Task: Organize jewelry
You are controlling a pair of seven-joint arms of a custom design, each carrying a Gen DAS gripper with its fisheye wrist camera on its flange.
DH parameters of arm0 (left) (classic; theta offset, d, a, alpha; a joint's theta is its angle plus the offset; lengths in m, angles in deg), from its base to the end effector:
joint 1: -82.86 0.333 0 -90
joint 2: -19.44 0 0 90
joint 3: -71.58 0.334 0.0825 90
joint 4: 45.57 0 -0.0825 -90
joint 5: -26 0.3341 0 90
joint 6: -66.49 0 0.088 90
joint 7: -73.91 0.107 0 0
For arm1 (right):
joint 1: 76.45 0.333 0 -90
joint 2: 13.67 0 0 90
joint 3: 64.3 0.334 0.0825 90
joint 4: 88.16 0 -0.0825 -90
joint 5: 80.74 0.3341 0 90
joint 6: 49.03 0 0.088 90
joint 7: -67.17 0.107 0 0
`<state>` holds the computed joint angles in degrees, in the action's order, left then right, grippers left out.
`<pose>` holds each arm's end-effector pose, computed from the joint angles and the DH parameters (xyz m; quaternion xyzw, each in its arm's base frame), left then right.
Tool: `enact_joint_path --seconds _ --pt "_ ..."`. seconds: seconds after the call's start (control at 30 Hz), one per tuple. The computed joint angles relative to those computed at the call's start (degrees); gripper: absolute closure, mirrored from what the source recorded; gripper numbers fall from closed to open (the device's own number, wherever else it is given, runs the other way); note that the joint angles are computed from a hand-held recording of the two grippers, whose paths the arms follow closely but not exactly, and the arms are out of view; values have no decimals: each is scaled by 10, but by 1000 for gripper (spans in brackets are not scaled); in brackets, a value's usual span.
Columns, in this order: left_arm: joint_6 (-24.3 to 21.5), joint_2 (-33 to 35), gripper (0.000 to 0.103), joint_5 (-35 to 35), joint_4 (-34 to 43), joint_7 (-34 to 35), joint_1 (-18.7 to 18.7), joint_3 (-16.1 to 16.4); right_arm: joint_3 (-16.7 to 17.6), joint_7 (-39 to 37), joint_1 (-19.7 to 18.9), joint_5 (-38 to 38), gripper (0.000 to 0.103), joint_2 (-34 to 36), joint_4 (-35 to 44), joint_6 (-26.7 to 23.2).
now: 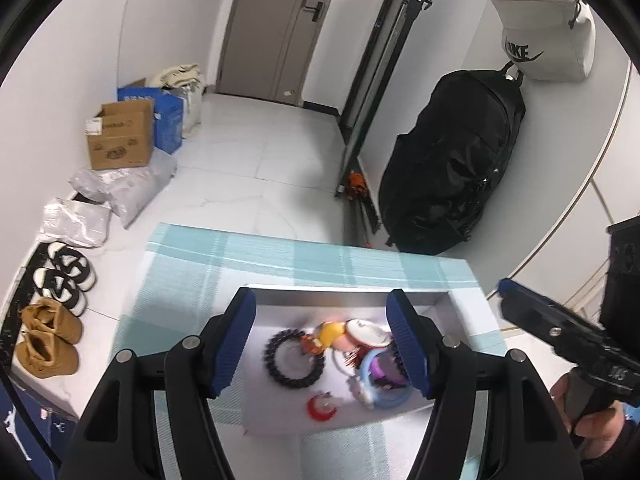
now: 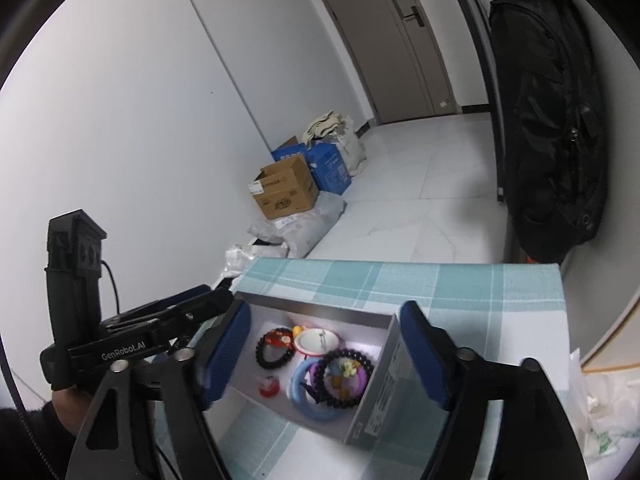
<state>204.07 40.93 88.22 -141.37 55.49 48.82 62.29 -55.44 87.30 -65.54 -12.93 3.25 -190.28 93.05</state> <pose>0.4910 -0.4333 0.4696 -0.7703 0.4812 -0.3356 0.2500 0.5971 0.1999 0.4743 -0.8009 0.3708 0.0000 0.4702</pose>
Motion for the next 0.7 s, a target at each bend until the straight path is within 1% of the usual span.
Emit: enact_joint_path --seconds 0.13,0.23,0.3,0.4,0.5,0.7 --pt "-40 -2 39 -10 4 6 -12 -5 3 -39 1 35 19 -28 -34 17" --pt "-69 -6 38 -2 4 -6 -24 -8 -1 -76 3 68 18 -54 -66 22" --pt "-92 -6 32 4 10 -11 -34 -12 -7 -89 9 76 17 -64 -78 27" --pt "-119 -5 30 17 16 -14 -45 -16 -13 -109 17 93 14 -81 -99 37" --pt "-138 -5 30 24 21 -12 -53 -19 -20 -139 21 127 11 -102 -126 45" --pt "-160 -9 30 23 16 -33 -63 -29 -33 -187 33 175 5 -134 -164 57"
